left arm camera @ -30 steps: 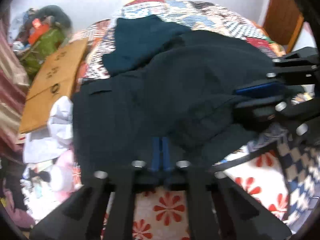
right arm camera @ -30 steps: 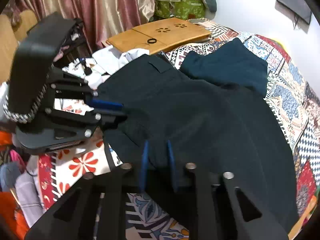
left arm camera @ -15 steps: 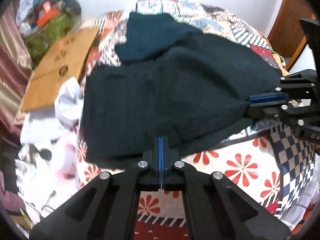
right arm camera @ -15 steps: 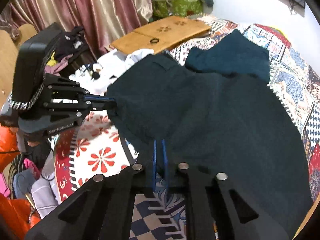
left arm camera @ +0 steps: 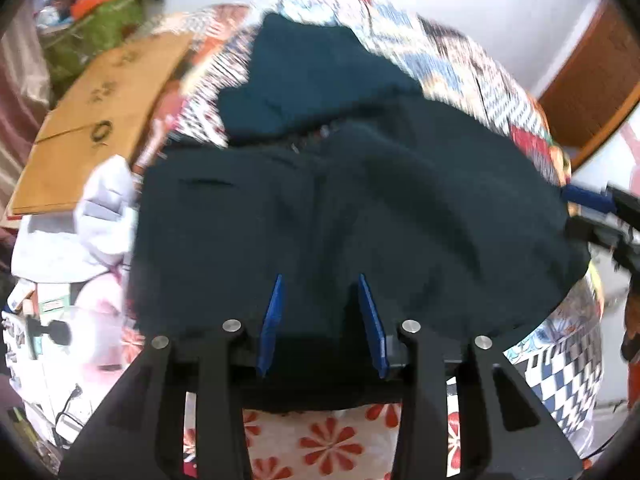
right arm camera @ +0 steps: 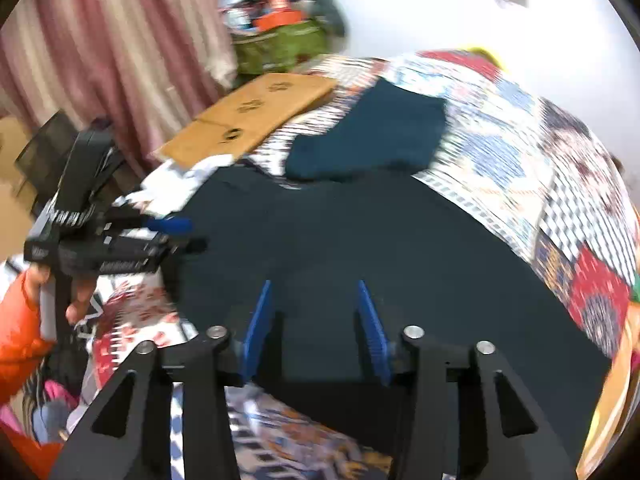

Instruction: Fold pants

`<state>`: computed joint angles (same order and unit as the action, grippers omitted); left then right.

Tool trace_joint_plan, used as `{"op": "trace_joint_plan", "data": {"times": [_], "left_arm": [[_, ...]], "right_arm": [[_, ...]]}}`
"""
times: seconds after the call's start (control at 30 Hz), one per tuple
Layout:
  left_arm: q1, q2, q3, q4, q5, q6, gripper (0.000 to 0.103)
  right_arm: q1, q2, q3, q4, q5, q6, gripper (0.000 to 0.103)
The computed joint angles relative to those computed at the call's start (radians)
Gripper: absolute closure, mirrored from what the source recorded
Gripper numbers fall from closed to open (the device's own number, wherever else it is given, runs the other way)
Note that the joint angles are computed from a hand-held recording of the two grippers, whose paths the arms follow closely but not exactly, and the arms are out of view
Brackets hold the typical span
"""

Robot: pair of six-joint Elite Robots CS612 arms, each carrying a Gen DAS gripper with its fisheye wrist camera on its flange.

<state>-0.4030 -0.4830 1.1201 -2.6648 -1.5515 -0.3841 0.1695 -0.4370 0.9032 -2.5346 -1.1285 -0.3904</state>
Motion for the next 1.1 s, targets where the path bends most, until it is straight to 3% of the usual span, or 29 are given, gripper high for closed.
{"op": "trace_joint_plan", "data": {"times": [0.13,0.17,0.23,0.3,0.43,0.63,0.83,0.97,1.1], "left_arm": [[-0.042,-0.002,0.029,0.004,0.147,0.051,0.059],[-0.05,-0.008,0.044,-0.004,0.177,0.057,0.059],[-0.061,-0.018,0.07,-0.024,0.213,0.054,0.059],[-0.062,-0.027,0.085,-0.028,0.216,0.053,0.059],[-0.044,-0.038,0.076,0.006,0.152,0.027,0.058],[-0.034,-0.035,0.034,-0.004,0.169,-0.018,0.045],[-0.039,0.012,-0.077,0.042,0.152,0.014,0.037],[-0.045,0.05,-0.151,0.091,0.129,0.037,0.035],[-0.055,0.082,-0.204,0.147,0.138,0.055,0.034]], "right_arm": [[-0.005,0.012,0.008,0.011,-0.118,0.032,0.055],[-0.009,0.013,0.016,0.02,-0.13,0.04,0.054],[-0.026,0.001,0.067,-0.057,-0.083,0.089,0.05],[-0.036,-0.01,0.091,-0.077,-0.071,0.115,0.05],[-0.059,-0.036,0.155,-0.176,-0.058,0.238,0.05],[-0.123,-0.082,0.266,-0.297,-0.098,0.453,0.05],[-0.178,-0.11,0.362,-0.342,-0.163,0.642,0.05],[-0.21,-0.108,0.393,-0.362,-0.131,0.764,0.05],[-0.219,-0.084,0.38,-0.389,-0.099,0.823,0.05]]}}
